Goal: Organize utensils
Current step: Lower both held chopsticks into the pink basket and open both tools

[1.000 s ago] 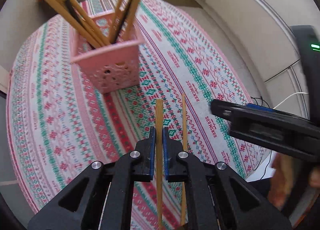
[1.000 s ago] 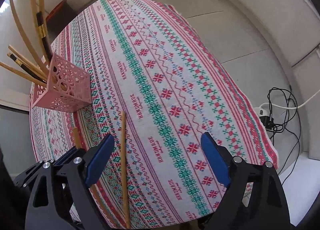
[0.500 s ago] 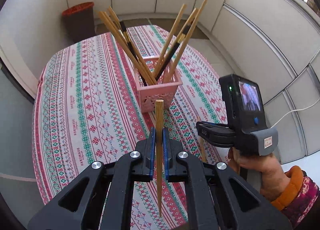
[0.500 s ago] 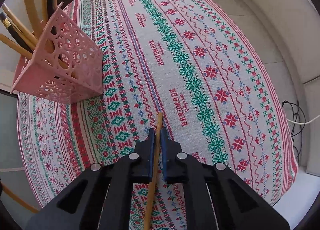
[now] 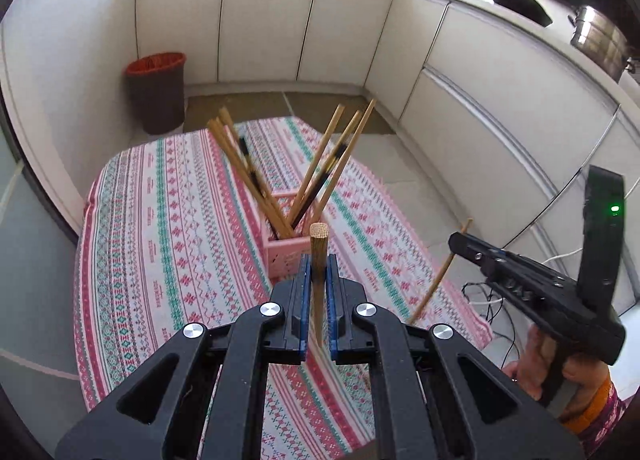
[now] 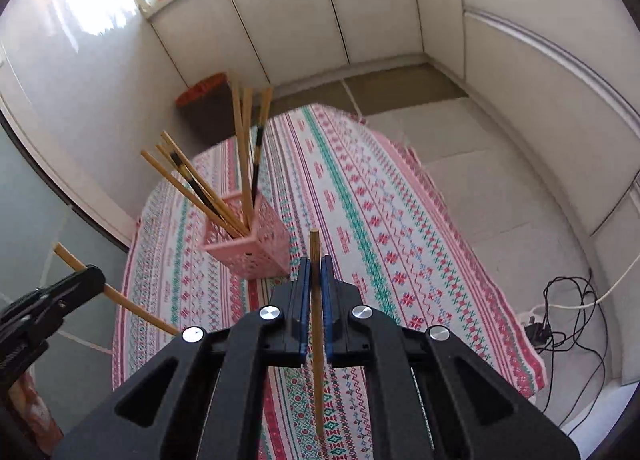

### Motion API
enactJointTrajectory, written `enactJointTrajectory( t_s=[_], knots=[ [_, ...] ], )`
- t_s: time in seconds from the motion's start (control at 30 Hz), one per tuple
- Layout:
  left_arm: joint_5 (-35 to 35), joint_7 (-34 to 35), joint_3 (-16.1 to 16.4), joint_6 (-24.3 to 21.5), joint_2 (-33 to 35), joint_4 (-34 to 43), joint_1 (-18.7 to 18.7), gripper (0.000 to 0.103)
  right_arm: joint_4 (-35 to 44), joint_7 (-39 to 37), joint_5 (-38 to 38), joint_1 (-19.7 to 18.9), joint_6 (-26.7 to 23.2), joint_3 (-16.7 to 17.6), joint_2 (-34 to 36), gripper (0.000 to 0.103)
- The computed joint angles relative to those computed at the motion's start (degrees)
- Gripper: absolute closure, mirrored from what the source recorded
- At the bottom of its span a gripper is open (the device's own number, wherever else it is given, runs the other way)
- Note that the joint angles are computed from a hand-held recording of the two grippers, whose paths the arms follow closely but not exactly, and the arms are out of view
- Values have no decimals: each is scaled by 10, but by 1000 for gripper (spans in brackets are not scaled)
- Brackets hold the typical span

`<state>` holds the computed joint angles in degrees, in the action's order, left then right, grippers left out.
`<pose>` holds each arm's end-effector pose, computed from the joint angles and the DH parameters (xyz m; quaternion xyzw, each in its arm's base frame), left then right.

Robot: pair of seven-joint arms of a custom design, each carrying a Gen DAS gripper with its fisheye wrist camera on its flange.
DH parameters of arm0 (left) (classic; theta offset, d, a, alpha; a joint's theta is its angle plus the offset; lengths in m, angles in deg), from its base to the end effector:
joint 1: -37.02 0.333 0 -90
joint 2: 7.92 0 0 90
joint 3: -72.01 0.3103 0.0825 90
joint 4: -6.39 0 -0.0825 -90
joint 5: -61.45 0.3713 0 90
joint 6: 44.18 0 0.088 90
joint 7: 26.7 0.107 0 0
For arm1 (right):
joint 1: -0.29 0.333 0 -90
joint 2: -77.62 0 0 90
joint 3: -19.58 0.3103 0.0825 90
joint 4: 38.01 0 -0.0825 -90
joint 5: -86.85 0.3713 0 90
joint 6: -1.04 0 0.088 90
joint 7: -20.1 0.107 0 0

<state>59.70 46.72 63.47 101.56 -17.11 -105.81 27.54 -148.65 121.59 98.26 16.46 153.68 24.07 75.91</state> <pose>0.5213 -0.1755 0.6294 -0.6541 0.6633 -0.3224 0.1679 0.5525 0.2028 0.5861 -0.6614 0.6479 -0.1142 0.3601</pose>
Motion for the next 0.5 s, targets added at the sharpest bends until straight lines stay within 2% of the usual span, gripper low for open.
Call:
enactJointTrajectory(
  t_s=[0.13, 0.23, 0.5],
  knots=[
    [4, -8, -1, 17, 6, 31, 1, 97, 18, -20, 44, -2, 16, -4, -17, 98],
    [26, -28, -4, 24, 18, 65, 8, 97, 62, -34, 66, -1, 23, -4, -7, 98],
    [85, -63, -8, 21, 63, 158, 22, 97, 173, -37, 34, 5, 18, -1, 42, 97]
  ],
)
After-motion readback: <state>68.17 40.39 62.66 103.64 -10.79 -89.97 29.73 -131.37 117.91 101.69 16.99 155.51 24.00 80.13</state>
